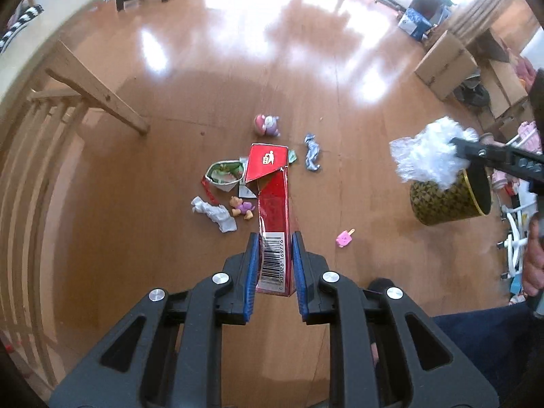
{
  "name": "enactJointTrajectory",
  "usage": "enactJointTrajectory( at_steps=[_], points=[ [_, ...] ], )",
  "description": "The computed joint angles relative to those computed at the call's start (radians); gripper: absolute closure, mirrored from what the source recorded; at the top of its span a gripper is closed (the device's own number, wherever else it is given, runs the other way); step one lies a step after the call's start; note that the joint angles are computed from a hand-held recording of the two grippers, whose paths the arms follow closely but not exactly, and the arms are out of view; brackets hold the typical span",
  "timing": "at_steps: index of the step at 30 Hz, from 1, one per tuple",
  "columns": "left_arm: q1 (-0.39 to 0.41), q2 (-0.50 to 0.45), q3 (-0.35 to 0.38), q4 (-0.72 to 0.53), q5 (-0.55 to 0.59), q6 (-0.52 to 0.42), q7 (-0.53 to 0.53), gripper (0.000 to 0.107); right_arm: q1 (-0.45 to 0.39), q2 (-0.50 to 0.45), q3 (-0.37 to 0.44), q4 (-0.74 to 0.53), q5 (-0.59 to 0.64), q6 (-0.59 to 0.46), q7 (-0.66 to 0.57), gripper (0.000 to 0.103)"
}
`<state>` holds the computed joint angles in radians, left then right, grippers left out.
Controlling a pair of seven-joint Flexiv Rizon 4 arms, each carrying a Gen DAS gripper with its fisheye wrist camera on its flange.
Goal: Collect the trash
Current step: 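Carry both items over the wastebasket and open both tools to drop them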
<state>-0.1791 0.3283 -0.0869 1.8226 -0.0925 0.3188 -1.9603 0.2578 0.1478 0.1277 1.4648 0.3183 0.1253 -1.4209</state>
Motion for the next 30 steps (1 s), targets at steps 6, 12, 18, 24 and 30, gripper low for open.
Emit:
enactJointTrajectory(
  at_steps=[6,12,18,24,30],
  points=[
    [-0.003,0.006,-0.003,0.019,-0.036,0.052,-0.073,0.088,-0.016,-0.003,-0.02,0.003,0.048,-0.022,0.009,0.088],
    [-0.011,-0.033,-0.01,0.009,-0.024,0.054,-0.065,0.088,-0.026,-0.018,-0.022,-0.01,0.035,-0.026,0.019,0.088],
    [-0.02,-0.063,-0.013,-0.009,-0.022,0.057,-0.058,0.088,-0.054,-0.026,-0.044,-0.03,0.034,-0.035,0.014,0.088],
    [-0.046,-0.163,-0.053,-0.109,-0.001,0.054,-0.018,0.088,-0.119,-0.036,-0.095,-0.066,0.026,-0.064,0.005,0.088],
    [-0.13,-0.407,-0.127,-0.361,0.039,0.086,-0.05,0.088,-0.23,-0.093,-0.17,-0.153,-0.004,-0.085,-0.022,0.088]
  ],
)
